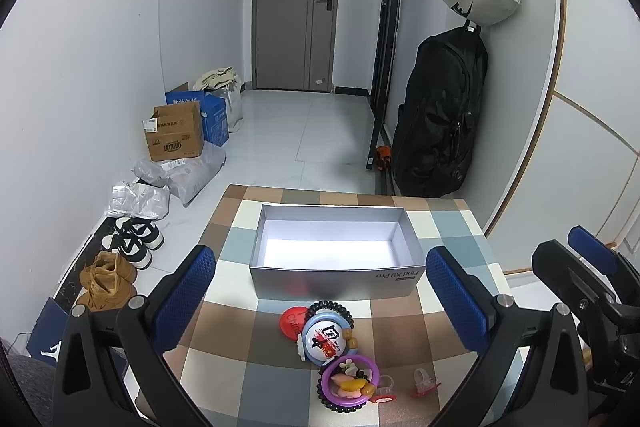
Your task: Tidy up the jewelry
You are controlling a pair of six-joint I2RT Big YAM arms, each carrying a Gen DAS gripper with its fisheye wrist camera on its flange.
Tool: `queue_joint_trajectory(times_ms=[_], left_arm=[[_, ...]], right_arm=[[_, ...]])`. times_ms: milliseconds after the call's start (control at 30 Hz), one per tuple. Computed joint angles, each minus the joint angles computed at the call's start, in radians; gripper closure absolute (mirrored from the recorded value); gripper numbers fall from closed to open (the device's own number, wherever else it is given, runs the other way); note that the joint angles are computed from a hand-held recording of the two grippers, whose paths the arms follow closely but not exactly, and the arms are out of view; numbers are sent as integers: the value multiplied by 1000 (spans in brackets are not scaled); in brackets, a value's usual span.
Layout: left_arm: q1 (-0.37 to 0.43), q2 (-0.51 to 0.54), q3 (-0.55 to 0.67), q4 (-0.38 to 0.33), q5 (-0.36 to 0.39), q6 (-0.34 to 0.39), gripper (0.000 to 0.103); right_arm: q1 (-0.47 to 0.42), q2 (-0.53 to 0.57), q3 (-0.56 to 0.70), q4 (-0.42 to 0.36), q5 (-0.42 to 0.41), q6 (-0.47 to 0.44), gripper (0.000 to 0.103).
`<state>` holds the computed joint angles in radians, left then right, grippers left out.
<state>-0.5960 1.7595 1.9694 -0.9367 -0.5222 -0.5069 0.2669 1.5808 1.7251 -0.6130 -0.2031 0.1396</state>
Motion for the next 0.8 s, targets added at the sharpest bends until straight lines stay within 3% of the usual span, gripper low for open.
queue_joint_trajectory(times_ms=[133, 300, 567, 700, 800], left_arm=[[4, 11, 10, -24, 9, 1, 1], [19, 21, 9, -64, 58, -4, 1], [46, 11, -31, -110, 191, -20, 1], [56, 12, -36, -135, 226, -34, 1], [66, 10, -44, -154, 261, -46, 1]], right_arm=[[-2, 10, 15, -28, -11, 6, 0], [-6, 38, 59, -120, -25, 0, 0], [-29, 61, 45, -179, -91, -1, 0], [-38, 103, 108, -363, -112, -54, 11], [-37, 119, 111, -407, -123, -84, 18]])
